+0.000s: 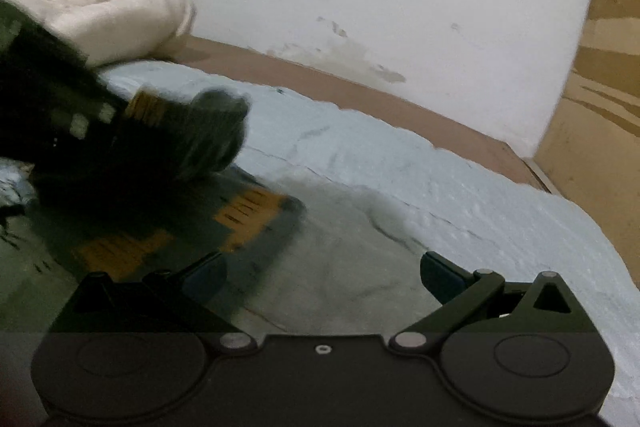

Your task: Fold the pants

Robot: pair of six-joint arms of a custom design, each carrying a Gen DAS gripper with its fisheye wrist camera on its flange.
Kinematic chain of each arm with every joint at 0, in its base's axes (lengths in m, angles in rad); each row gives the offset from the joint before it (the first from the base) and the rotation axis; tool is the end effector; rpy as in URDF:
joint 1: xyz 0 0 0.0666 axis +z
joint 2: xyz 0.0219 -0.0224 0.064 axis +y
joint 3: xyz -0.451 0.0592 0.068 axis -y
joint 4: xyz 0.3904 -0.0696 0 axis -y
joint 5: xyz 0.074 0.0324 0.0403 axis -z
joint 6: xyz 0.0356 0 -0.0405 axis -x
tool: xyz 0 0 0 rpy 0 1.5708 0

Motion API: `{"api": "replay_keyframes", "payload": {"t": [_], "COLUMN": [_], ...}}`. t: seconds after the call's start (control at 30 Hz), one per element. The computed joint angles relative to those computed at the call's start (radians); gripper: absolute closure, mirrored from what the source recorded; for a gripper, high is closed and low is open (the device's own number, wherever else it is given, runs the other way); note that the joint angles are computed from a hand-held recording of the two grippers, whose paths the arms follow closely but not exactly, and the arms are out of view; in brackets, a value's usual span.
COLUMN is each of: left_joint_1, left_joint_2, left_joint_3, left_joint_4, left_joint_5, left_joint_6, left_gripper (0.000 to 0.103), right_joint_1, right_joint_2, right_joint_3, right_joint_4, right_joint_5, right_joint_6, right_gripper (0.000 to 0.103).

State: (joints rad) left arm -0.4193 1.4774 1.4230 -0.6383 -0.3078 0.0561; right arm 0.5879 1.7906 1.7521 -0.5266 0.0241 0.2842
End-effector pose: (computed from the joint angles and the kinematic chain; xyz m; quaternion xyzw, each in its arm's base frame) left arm 0.4794 -0.2023 0.4957 0.0975 0.8915 0.0359 0.4409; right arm 0.5575 0.3701 0.4820 -0.3648 0.7966 0.0625 0.4779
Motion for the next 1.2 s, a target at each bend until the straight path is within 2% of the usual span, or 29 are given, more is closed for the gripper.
{"api": "replay_keyframes", "payload": {"t": [0.03,0.07,0.1,0.17,0.23,0.3,0.4,0.47,0.53,0.57,0.6,0.63,0.67,0.7,0.73,0.77,0.87,1.03,1.2], "left_joint_1": [-0.004,-0.007,-0.01,-0.025,-0.04,-0.057,-0.07,-0.074,-0.072,-0.067,-0.062,-0.057,-0.053,-0.051,-0.049,-0.048,-0.049,-0.051,-0.034], "left_joint_2": [0.003,0.005,0.004,-0.003,-0.015,-0.032,-0.047,-0.056,-0.053,-0.05,-0.049,-0.05,-0.052,-0.053,-0.055,-0.059,-0.074,-0.091,-0.072], "left_joint_3": [-0.007,-0.015,-0.025,-0.043,-0.063,-0.083,-0.108,-0.121,-0.121,-0.117,-0.115,-0.115,-0.116,-0.115,-0.115,-0.116,-0.119,-0.128,-0.145], "left_joint_4": [-0.005,-0.008,-0.006,-0.003,0.001,-0.001,0.003,0.003,-0.007,-0.013,-0.014,-0.011,-0.008,-0.007,-0.005,-0.001,0.019,0.035,0.042], "left_joint_5": [-0.001,-0.001,0.004,-0.021,-0.04,-0.069,-0.123,-0.137,-0.131,-0.121,-0.102,-0.082,-0.064,-0.057,-0.058,-0.053,-0.044,-0.015,0.038], "left_joint_6": [0.004,0.006,0.003,-0.001,-0.019,-0.033,-0.069,-0.071,-0.069,-0.068,-0.065,-0.059,-0.052,-0.048,-0.046,-0.044,-0.045,-0.038,-0.015], "left_gripper": [0.08,0.069,0.053,0.041,0.038,0.028,0.027,0.03,0.046,0.059,0.069,0.076,0.086,0.091,0.094,0.096,0.098,0.098,0.098], "right_joint_1": [-0.012,-0.02,-0.026,-0.039,-0.051,-0.062,-0.064,-0.067,-0.068,-0.066,-0.062,-0.058,-0.053,-0.05,-0.049,-0.051,-0.052,-0.055,-0.051], "right_joint_2": [0.0,0.0,-0.001,0.002,0.007,0.013,0.035,0.056,0.09,0.108,0.126,0.139,0.155,0.171,0.189,0.199,0.195,0.157,0.152], "right_joint_3": [-0.001,-0.001,-0.003,0.003,0.013,0.028,0.074,0.112,0.17,0.199,0.228,0.251,0.274,0.3,0.33,0.349,0.341,0.305,0.291], "right_joint_4": [-0.003,-0.007,-0.01,-0.018,-0.028,-0.032,-0.049,-0.068,-0.108,-0.133,-0.162,-0.184,-0.206,-0.235,-0.27,-0.291,-0.283,-0.252,-0.287], "right_joint_5": [-0.005,-0.01,-0.017,-0.039,-0.075,-0.133,-0.23,-0.31,-0.384,-0.413,-0.429,-0.436,-0.436,-0.437,-0.444,-0.458,-0.463,-0.446,-0.387], "right_joint_6": [0.0,-0.005,-0.011,-0.026,-0.053,-0.105,-0.18,-0.223,-0.266,-0.284,-0.293,-0.297,-0.301,-0.306,-0.323,-0.345,-0.387,-0.375,-0.369], "right_gripper": [0.001,0.001,0.001,0.001,0.001,0.001,0.004,0.01,0.017,0.025,0.032,0.035,0.043,0.055,0.061,0.074,0.093,0.095,0.095]}}
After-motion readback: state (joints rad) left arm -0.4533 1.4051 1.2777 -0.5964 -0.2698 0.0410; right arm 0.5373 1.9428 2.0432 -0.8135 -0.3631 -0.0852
